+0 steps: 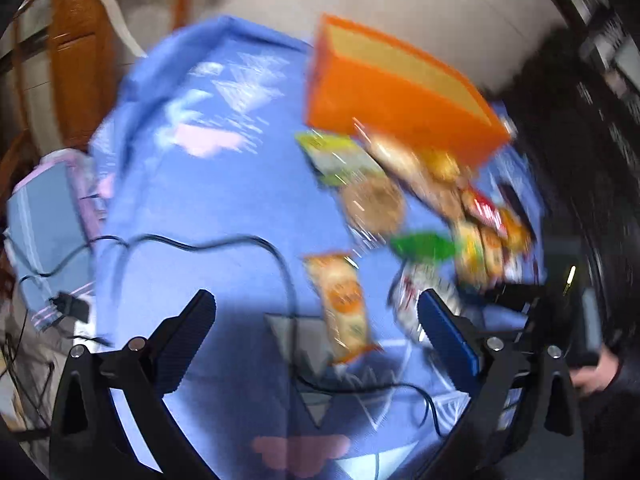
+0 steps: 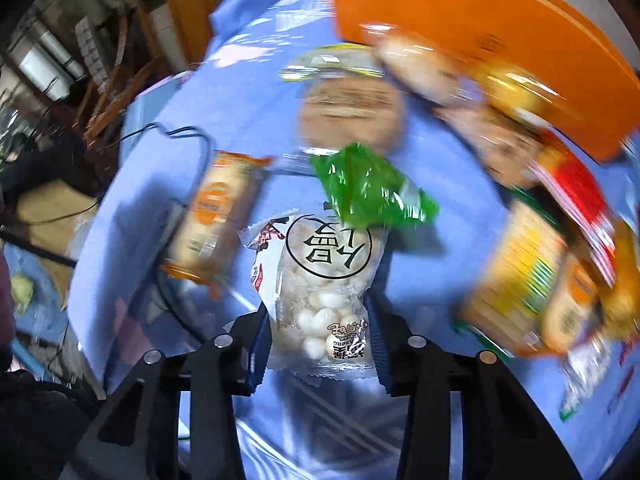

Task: Organize snacks
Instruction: 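Grasp a yellow round-cookie pack with the left tool and lift it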

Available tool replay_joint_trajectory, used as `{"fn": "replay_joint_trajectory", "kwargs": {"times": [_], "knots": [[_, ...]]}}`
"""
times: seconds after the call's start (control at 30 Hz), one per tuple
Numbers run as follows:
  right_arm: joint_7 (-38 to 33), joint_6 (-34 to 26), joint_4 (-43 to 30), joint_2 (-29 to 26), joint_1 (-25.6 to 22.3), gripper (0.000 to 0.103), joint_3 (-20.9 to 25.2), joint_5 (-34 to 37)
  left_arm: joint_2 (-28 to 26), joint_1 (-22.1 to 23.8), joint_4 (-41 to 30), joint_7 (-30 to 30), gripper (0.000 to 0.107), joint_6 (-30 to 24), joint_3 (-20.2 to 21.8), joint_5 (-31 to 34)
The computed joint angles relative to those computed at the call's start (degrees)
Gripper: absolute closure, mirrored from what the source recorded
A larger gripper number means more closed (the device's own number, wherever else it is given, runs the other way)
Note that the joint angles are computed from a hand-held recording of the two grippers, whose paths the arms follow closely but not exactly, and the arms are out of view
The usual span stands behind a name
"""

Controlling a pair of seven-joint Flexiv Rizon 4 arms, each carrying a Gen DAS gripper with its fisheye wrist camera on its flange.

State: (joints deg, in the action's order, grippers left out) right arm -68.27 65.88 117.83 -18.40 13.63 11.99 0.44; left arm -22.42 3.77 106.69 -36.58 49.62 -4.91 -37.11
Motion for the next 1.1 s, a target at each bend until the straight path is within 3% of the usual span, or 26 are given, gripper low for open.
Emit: {"fn": "replay_joint_trajectory", "kwargs": {"times": [0.17,0.27,0.4,0.47,0.53,0.63,0.83,1.1], "knots": [[4.1,1.4,6.2,4.3,-1.5,0.060,-1.5,0.9,-1.0,-2.1,2.1,4.8,0.008,1.9,-1.3,1.9],[4.5,3.0,8.7,5.8,-2.7,0.060,-0.8,3.8,-2.7,-2.9,1.6,3.2,0.008,1.8,-1.2,3.0],[5.6,3.6,9.6,6.4,-2.1,0.060,-1.2,2.7,-5.4,-3.3,-0.6,-1.0,0.011,1.5,-0.5,5.9],[5.8,3.7,9.7,6.3,-2.0,0.059,-1.3,2.1,-5.8,-3.0,-0.5,-0.6,0.018,2.3,-1.1,6.1],[5.5,3.8,9.5,6.1,-2.3,0.059,-1.1,2.8,-6.4,-3.2,-1.2,-1.1,0.032,1.9,-1.1,7.4],[5.4,4.0,8.2,4.8,-2.3,0.057,-1.0,3.2,-7.3,-3.9,-1.7,-3.0,0.039,2.2,-0.4,9.9],[4.1,4.5,8.5,4.9,-2.9,0.057,-0.4,4.2,-6.8,-4.4,1.0,-0.4,0.060,9.5,-1.5,12.2],[3.9,5.4,9.3,5.3,-2.6,0.059,-0.7,2.9,-7.5,-2.2,-0.6,-3.4,0.069,6.3,-2.5,8.6]]}}
